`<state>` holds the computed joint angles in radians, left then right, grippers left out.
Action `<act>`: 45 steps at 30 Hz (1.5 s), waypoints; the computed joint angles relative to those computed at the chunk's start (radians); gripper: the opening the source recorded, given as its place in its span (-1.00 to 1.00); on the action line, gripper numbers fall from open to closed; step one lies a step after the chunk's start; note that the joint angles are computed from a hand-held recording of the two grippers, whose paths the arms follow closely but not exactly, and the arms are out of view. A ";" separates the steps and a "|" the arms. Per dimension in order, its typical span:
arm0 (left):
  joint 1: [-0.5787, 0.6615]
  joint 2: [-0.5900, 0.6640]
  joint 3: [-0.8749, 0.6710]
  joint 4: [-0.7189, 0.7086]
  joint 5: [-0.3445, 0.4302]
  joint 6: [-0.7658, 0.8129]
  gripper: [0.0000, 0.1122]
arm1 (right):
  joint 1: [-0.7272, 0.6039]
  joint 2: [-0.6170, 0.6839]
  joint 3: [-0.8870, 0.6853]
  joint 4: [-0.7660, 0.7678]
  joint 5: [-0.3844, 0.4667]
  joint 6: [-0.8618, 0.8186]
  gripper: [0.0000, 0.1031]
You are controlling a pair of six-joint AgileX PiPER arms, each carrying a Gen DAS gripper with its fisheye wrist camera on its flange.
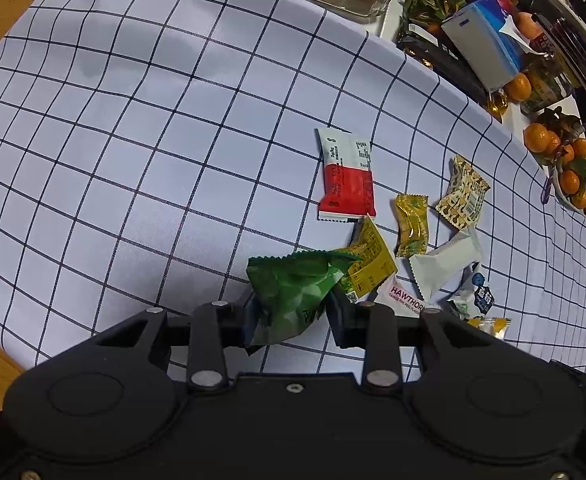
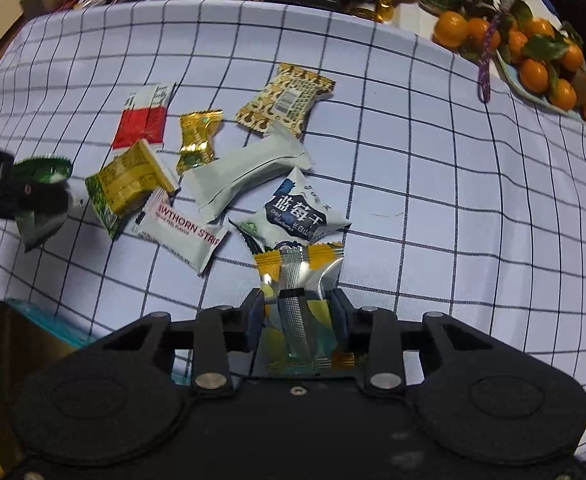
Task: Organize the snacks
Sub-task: 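Lift the green bag with left tool while right carries silver-yellow candy to tray, then open both tools over the gold tray to drop both snacks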
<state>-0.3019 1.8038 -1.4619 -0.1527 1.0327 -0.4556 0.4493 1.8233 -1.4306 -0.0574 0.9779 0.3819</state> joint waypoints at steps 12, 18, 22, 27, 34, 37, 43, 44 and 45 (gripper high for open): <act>-0.026 -0.046 0.008 0.059 -0.020 -0.013 -0.22 | -0.129 -0.055 -0.018 0.089 0.000 0.186 -0.31; -0.072 -0.122 0.075 0.096 -0.053 0.008 -0.22 | -0.133 -0.146 0.040 0.115 -0.059 0.169 -0.31; -0.115 -0.224 0.185 0.106 -0.073 0.035 -0.22 | -0.087 -0.264 0.147 0.018 -0.115 0.216 -0.31; -0.196 -0.337 0.307 0.177 -0.084 -0.049 -0.22 | 0.028 -0.425 0.283 -0.172 -0.146 0.321 -0.31; -0.378 -0.461 0.465 0.323 -0.076 -0.292 -0.22 | 0.186 -0.606 0.442 -0.271 -0.086 0.544 -0.31; -0.500 -0.479 0.504 0.427 -0.045 -0.424 -0.22 | 0.245 -0.668 0.502 -0.268 -0.058 0.629 -0.31; -0.662 -0.492 0.555 0.475 -0.033 -0.539 -0.22 | 0.312 -0.784 0.623 -0.223 -0.018 0.788 -0.31; -0.680 -0.490 0.561 0.475 -0.033 -0.556 -0.22 | 0.308 -0.802 0.640 -0.203 -0.016 0.797 -0.31; -0.692 -0.490 0.565 0.473 -0.034 -0.567 -0.22 | 0.303 -0.818 0.656 -0.183 -0.014 0.804 -0.31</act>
